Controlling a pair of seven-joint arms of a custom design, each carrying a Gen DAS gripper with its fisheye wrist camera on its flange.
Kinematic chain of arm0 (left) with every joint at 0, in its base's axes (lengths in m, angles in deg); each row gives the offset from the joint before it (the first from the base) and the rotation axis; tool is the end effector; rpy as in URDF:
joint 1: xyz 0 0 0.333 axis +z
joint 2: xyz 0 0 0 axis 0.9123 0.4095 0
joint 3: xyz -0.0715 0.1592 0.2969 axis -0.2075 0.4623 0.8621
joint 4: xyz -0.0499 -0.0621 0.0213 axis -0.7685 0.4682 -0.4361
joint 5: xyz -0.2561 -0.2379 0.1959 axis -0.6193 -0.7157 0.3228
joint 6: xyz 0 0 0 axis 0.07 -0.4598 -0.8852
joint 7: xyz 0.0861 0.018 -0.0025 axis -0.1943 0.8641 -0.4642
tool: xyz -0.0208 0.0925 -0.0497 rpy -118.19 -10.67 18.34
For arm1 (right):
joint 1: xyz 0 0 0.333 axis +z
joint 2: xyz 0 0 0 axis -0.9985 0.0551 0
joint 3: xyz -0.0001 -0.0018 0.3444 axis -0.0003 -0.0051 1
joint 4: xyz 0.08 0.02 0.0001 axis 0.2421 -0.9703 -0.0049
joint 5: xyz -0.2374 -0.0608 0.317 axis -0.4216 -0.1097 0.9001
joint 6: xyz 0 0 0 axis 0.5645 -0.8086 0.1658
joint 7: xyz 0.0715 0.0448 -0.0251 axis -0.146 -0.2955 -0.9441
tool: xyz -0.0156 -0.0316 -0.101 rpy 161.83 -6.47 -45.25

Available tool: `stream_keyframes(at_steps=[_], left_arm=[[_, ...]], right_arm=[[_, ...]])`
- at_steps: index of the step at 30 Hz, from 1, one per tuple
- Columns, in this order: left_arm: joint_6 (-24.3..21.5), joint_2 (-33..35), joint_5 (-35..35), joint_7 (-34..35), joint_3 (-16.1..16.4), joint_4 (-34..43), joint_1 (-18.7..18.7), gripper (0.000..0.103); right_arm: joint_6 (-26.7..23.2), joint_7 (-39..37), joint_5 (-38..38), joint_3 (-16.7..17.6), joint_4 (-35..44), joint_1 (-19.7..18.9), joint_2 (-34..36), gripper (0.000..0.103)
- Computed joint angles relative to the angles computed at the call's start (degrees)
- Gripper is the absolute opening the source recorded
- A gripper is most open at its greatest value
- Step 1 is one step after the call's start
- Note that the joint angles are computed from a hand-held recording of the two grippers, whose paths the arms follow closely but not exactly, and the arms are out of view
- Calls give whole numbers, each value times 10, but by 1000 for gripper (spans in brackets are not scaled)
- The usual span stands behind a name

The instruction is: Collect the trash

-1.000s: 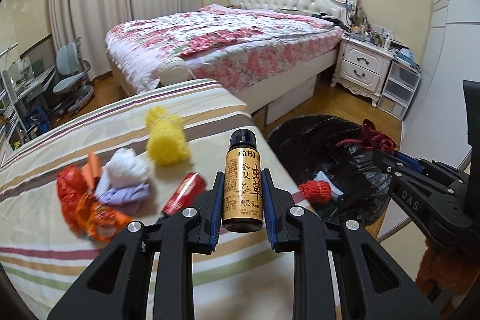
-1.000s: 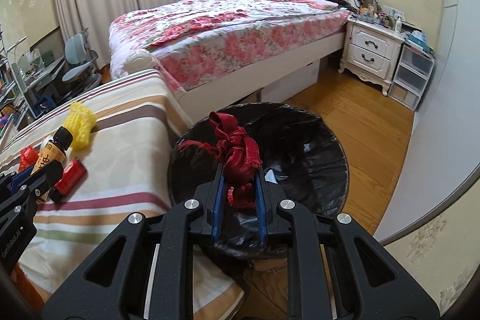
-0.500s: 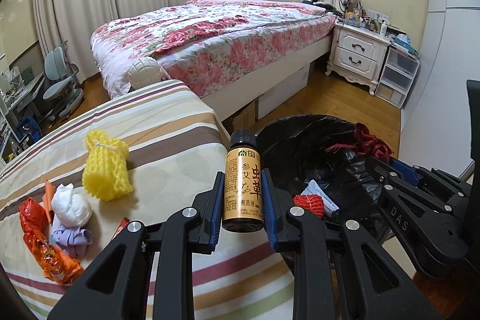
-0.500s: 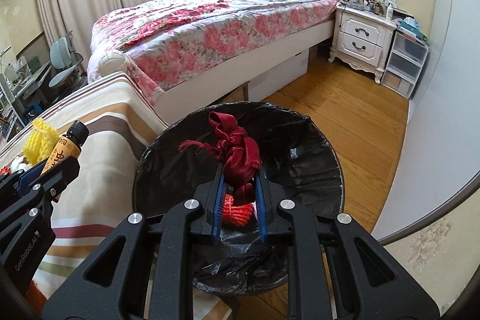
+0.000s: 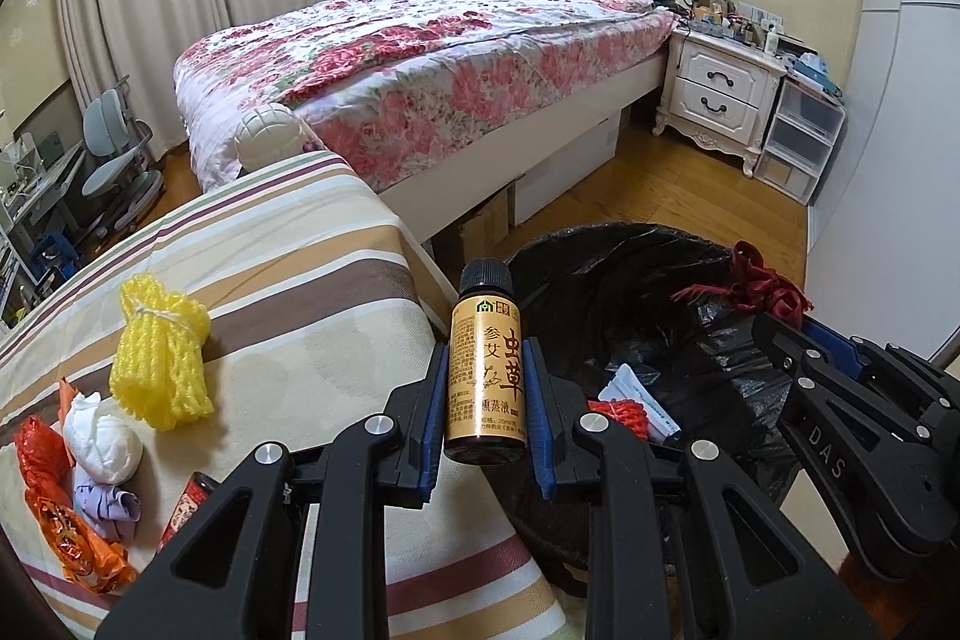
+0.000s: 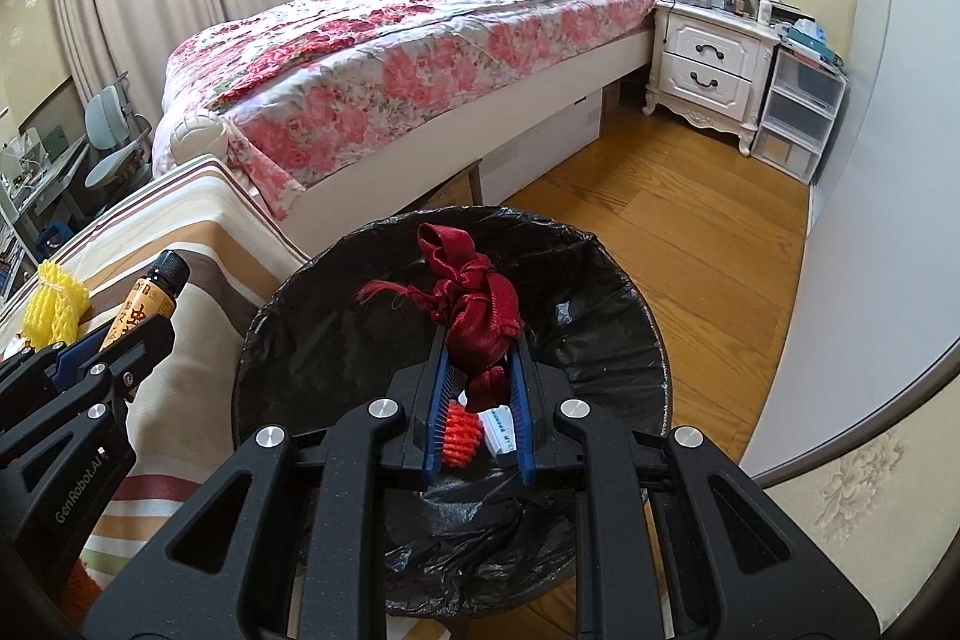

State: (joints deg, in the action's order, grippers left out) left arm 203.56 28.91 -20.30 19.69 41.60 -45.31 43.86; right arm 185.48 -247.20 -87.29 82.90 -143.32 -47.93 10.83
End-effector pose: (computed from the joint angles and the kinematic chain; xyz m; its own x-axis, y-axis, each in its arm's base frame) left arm 0.3981 -0.3690 0.4190 -0.1239 -0.9915 -0.0404 -0.7137 0.1173 -0.6906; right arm 0.3996 0.4669 0.3993 -0.0472 -0.9940 -0.0990 -0.7155 0.1028 -0.6910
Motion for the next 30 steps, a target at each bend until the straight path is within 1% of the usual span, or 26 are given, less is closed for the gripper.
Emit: stream_keyframes(at_steps=[5, 7, 8, 9, 14, 17, 20, 22, 24, 30], left_arm=[[3, 10, -5, 12, 1, 7, -2, 25], [2, 13, -8, 16, 2, 10, -2, 25], [2, 14, -8, 17, 2, 11, -3, 29], [0, 16, -7, 17, 2, 12, -3, 38], [-9, 15, 18, 0, 2, 18, -7, 58], [-11, 13, 28, -7, 1, 18, -8, 60], [-11, 7, 30, -11, 1, 16, -8, 68], [-10, -2, 32, -17, 1, 9, -7, 69], [-11, -13, 28, -18, -1, 2, -5, 70], [-21, -58, 7, -16, -7, -33, 3, 71]], right_arm=[[2, 4, -1, -2, -2, -2, 0, 20], [1, 8, -2, -2, -2, -2, 1, 24], [-1, 12, -4, -3, -3, -2, 1, 31], [-3, 17, -6, -3, -4, -2, 0, 33], [-8, 25, -4, -2, -10, -4, -5, 33], [-13, 25, -3, 0, -11, -4, -6, 34], [-20, 25, -1, 2, -12, -3, -8, 35], [-21, 25, -1, 3, -12, -3, -10, 36], [-27, 29, -3, 5, -12, 0, -12, 44], [-31, 29, -1, 13, -7, 9, -12, 45]])
